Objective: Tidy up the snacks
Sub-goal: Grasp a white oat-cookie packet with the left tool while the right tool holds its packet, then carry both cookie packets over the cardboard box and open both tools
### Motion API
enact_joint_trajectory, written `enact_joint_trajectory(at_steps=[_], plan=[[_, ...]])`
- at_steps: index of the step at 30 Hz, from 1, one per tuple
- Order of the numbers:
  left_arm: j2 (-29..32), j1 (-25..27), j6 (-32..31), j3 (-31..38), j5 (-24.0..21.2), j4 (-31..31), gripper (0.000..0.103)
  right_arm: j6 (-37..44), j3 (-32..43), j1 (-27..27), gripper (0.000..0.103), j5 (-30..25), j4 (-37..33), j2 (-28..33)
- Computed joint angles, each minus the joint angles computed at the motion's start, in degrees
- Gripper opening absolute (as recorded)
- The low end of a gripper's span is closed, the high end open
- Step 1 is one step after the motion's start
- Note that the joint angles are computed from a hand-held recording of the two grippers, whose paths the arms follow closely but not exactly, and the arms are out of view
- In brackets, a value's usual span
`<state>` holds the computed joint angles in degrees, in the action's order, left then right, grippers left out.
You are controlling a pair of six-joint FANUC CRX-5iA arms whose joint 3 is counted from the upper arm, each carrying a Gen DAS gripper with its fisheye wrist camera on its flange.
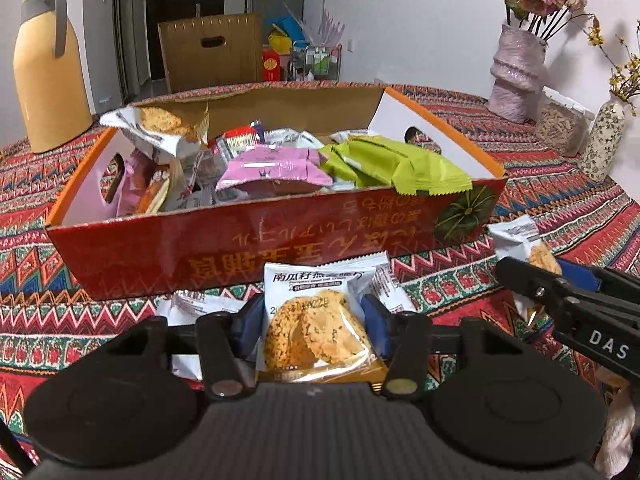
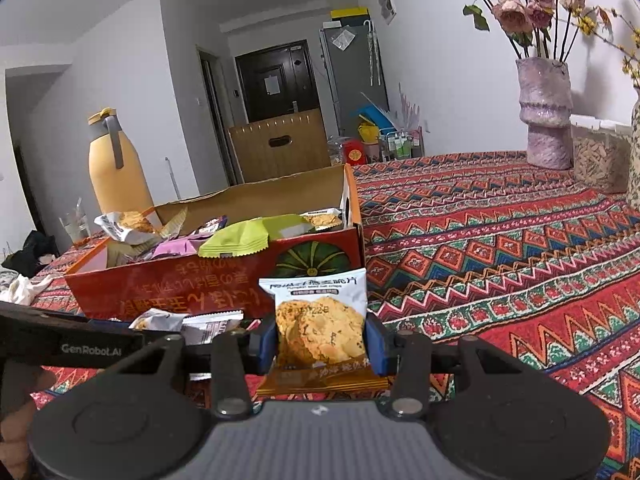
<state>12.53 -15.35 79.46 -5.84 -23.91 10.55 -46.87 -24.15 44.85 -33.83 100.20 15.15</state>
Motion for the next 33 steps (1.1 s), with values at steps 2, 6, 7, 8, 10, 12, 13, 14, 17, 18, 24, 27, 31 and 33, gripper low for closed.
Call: enact_joint_trajectory(at_steps=[2,6,7,8,10,12,13,14,17,18,24,27,31,33], plan=[[-0.4,-0.1,0.0,-0.4,1.0,0.0,0.053,-0.4,-0.1,-0.2,0.045,0.6,0.0,-0.1],[-1.8,-0.3,-0.2,-2.1,3.7,-0.1,0.053,-1.3,-0.1,-0.6,0.045,1.3,0.8,-0.1],[-2.1,-0.3,0.1,-2.2,4.2,-0.6,0.053,-1.5,-0.2,-0.7,0.045,1.5,1.1,-0.1],[-2.5,-0.5,0.9,-2.3,4.6,-1.5,0.053,-2.0,-0.3,-0.8,0.045,1.6,1.4,-0.2],[-3.2,-0.6,1.9,-2.7,5.5,-2.7,0.053,-2.6,-0.4,-1.0,0.045,1.6,1.8,-0.2],[-4.0,-0.7,3.5,-2.9,6.3,-4.5,0.053,-2.4,-0.3,-1.0,0.044,1.6,1.6,-0.1],[-4.4,-0.8,4.0,-3.1,6.7,-5.0,0.053,-2.3,-0.3,-0.9,0.044,1.4,1.4,-0.1],[-4.8,-0.9,5.0,-3.1,7.0,-6.0,0.053,-2.3,-0.3,-0.7,0.044,1.0,1.4,-0.1],[-6.1,-0.7,4.5,-4.0,7.9,-4.8,0.053,-1.7,0.0,0.3,0.044,-1.5,0.7,0.3],[-6.4,-0.7,4.3,-4.1,8.1,-4.4,0.053,-1.3,0.1,0.7,0.044,-2.5,0.4,0.4],[-8.1,-0.4,5.3,-3.8,9.0,-5.0,0.053,1.6,0.9,2.4,0.044,-6.0,-0.3,0.0],[-8.4,-0.3,6.7,-2.9,8.9,-6.5,0.053,2.4,1.5,2.6,0.044,-7.4,1.0,-0.6],[-8.4,-0.2,10.4,-0.6,8.3,-9.9,0.053,4.2,4.1,2.0,0.044,-8.6,2.9,-0.3],[-8.0,-0.2,13.0,1.2,7.6,-12.3,0.053,5.4,5.8,1.3,0.044,-8.7,3.4,0.3]])
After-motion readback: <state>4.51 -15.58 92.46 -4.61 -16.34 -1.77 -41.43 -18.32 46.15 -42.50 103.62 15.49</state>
